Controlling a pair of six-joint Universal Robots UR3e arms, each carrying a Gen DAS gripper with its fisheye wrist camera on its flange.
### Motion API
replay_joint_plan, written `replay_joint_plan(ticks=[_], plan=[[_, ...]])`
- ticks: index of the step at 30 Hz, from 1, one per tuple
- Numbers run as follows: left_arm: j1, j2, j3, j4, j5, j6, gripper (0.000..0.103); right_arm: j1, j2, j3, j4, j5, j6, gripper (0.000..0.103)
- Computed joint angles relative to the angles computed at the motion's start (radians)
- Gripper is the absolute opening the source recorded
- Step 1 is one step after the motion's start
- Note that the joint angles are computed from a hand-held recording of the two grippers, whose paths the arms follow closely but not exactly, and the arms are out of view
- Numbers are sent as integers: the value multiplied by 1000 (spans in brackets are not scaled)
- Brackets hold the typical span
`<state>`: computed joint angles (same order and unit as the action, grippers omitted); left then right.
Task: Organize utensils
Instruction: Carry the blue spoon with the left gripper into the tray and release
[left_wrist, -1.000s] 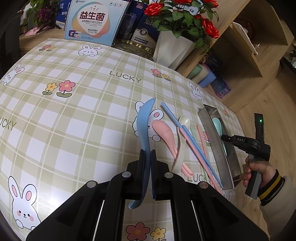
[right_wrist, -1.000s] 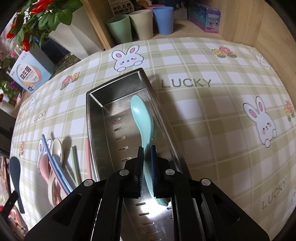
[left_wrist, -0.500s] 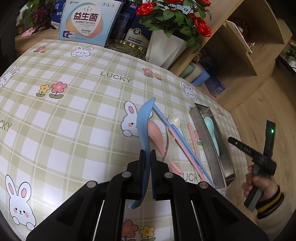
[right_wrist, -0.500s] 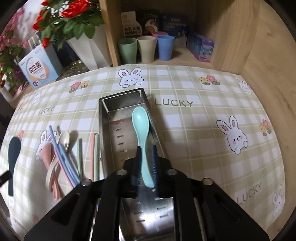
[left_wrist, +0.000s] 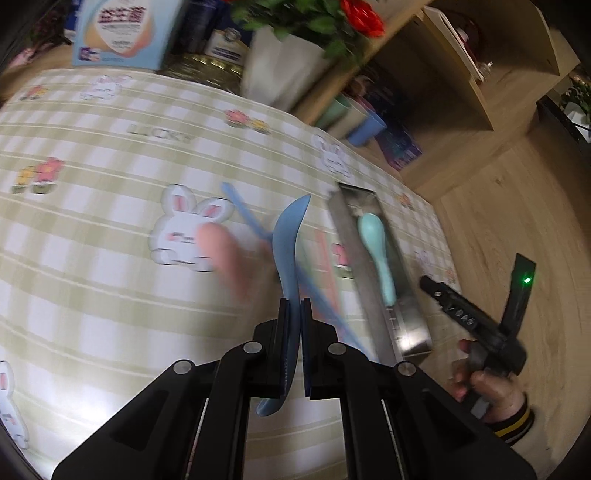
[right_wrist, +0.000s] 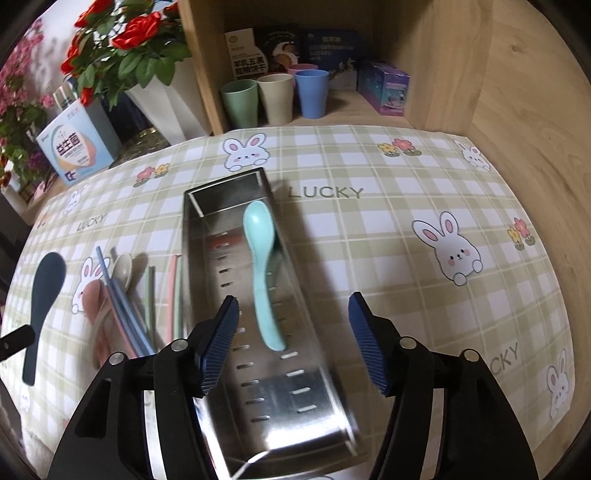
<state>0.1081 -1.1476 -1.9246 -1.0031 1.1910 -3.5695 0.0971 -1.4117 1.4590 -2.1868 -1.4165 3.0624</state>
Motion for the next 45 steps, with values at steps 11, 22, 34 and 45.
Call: replay_joint_plan(ticks=[11, 22, 34, 45], plan=[[-256, -626, 470, 180, 12, -281, 6, -127, -34, 21, 17, 69, -40, 62], [-322, -941, 880, -10, 59, -404, 6, -204, -37, 29, 14, 114, -53, 62], [-341, -1045, 989, -80, 13, -381, 6, -205, -36, 39, 17, 124, -46, 62], [-316, -953, 935, -72, 6, -241, 24, -190, -68, 42, 38, 119, -28, 62]])
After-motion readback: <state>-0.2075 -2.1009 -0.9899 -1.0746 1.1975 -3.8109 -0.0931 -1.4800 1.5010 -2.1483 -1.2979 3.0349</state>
